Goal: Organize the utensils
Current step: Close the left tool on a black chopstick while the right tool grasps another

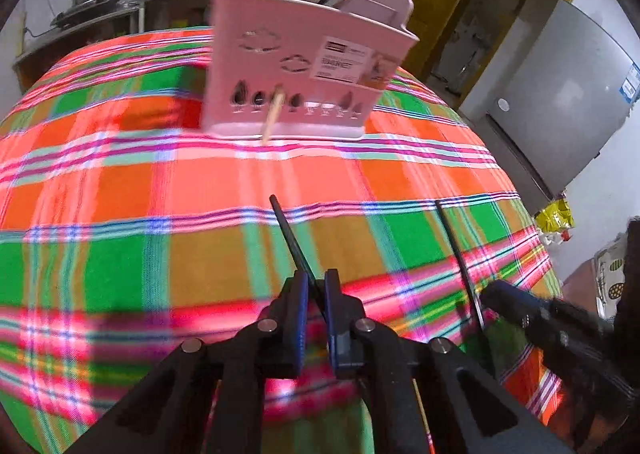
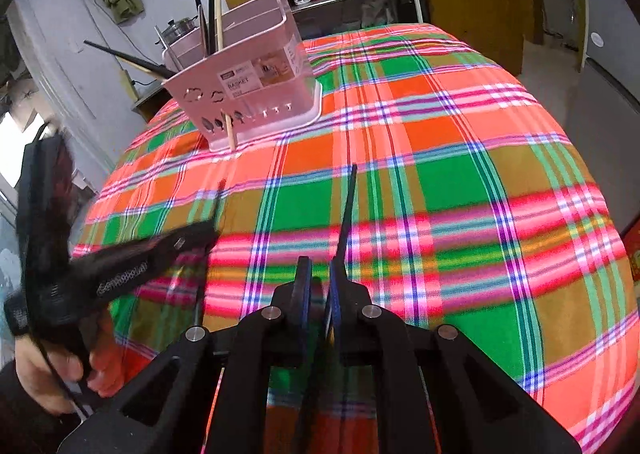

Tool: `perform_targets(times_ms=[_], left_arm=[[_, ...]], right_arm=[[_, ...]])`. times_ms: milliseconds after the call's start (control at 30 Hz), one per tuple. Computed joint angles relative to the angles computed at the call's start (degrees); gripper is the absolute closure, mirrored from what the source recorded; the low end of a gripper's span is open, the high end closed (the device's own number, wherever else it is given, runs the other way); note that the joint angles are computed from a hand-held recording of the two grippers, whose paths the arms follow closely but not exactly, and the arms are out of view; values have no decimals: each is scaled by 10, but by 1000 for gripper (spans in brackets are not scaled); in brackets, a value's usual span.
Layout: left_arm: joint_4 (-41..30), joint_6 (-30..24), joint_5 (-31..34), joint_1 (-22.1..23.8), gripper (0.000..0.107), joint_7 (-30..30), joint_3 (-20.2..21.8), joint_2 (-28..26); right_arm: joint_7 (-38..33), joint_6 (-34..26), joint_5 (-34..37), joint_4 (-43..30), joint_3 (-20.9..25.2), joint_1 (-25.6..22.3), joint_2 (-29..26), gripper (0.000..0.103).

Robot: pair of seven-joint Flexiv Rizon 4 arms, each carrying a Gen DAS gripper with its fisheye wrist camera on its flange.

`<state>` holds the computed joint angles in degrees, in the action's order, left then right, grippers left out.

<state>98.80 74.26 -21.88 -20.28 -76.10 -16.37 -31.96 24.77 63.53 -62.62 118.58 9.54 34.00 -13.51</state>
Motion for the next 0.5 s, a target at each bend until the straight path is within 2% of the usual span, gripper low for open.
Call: perform_targets(times_ms=[133, 233, 400, 500], left_arm=[[26, 8, -3, 16, 99, 11, -2, 18], [27, -11, -13, 28, 99, 19, -4, 24], [9, -38, -29, 31, 99, 20, -2, 18], [-23, -68, -18, 15, 99, -6, 19, 4]], right_arm=[[-38, -12, 36, -17, -1, -4, -15, 94], [-66, -15, 65, -28, -4, -5, -25, 94], [-108, -13, 103, -43, -11, -6, -38, 94], [-132, -23, 125, -53, -12, -3, -43, 94]])
